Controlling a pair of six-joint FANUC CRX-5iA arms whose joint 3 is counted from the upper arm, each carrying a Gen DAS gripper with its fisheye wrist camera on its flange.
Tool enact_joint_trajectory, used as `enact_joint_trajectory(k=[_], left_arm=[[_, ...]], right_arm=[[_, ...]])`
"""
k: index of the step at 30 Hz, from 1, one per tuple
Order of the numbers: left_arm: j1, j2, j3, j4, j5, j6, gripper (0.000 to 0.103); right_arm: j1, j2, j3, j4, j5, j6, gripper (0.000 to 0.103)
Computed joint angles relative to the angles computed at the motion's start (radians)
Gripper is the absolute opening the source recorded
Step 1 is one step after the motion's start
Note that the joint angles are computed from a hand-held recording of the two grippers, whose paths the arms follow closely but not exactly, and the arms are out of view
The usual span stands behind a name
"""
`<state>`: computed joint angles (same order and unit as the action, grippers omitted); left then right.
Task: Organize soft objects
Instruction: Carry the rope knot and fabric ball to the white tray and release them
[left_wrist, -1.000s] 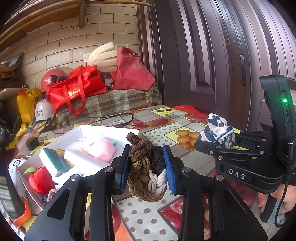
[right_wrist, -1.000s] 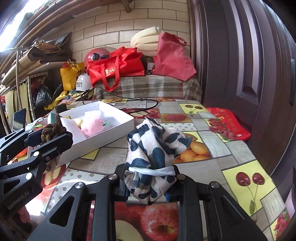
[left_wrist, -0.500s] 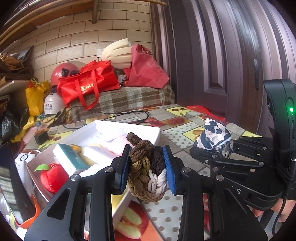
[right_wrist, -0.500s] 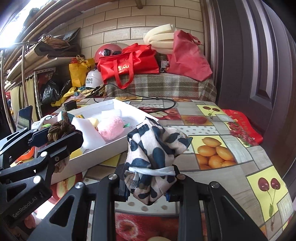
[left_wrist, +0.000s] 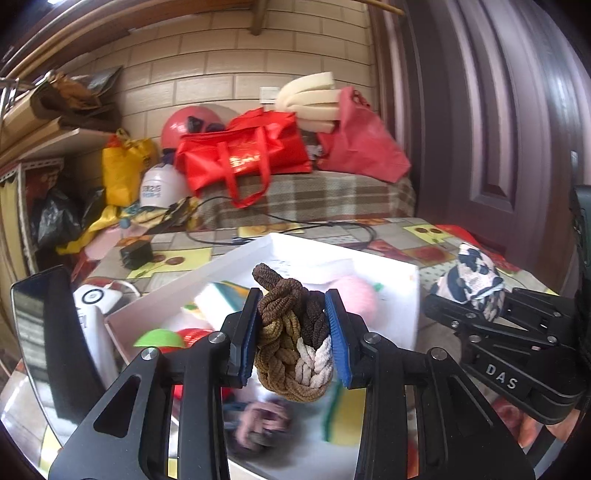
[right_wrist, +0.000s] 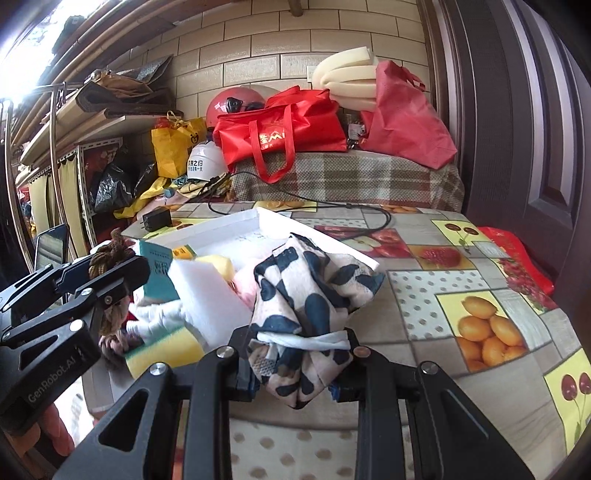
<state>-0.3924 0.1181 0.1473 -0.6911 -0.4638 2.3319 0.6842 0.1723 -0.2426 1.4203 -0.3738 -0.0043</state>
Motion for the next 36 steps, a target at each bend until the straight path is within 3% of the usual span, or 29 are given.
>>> enact_joint_trajectory(k=[5, 9, 12, 16, 18, 20, 23, 24, 29, 36], left_arm=[[0.012, 0.023, 0.034, -0.04, -0.041, 0.039, 0.034], [0.008, 0.044, 0.066, -0.099, -0.063, 0.077, 0.034], [0.005, 0.054, 0.086, -0.158, -0.091, 0.157, 0.034], [0.024, 0.06, 0.092, -0.132, -0.102, 0.169, 0.039], [0.024, 0.062, 0.096, -0.13, -0.11, 0.169, 0.053], [-0.005, 0.067, 0.111, -0.207, -0.151, 0.243, 0.073], [-0.033, 0.063, 0.113, -0.295, -0.195, 0.347, 0.099], [-0.03, 0.062, 0.11, -0.293, -0.191, 0.351, 0.102], [-0.03, 0.058, 0.105, -0.301, -0.184, 0.359, 0.103], [-0.026, 0.048, 0.092, -0.296, -0.158, 0.35, 0.103]], right_arm=[[-0.001, 0.052, 0.062, -0.01, 0.023, 0.029, 0.027], [0.012, 0.092, 0.119, -0.091, 0.039, 0.123, 0.027], [0.024, 0.128, 0.167, -0.124, 0.024, 0.169, 0.027], [0.022, 0.17, 0.218, -0.111, 0.011, 0.165, 0.029], [0.046, 0.191, 0.264, -0.235, -0.028, 0.28, 0.043], [0.047, 0.19, 0.266, -0.259, -0.028, 0.292, 0.096], [0.029, 0.174, 0.23, -0.163, -0.004, 0.191, 0.1], [0.026, 0.172, 0.225, -0.136, -0.002, 0.169, 0.101], [0.007, 0.163, 0.191, 0.042, 0.005, 0.038, 0.103], [-0.003, 0.16, 0.184, 0.098, -0.004, -0.012, 0.103]])
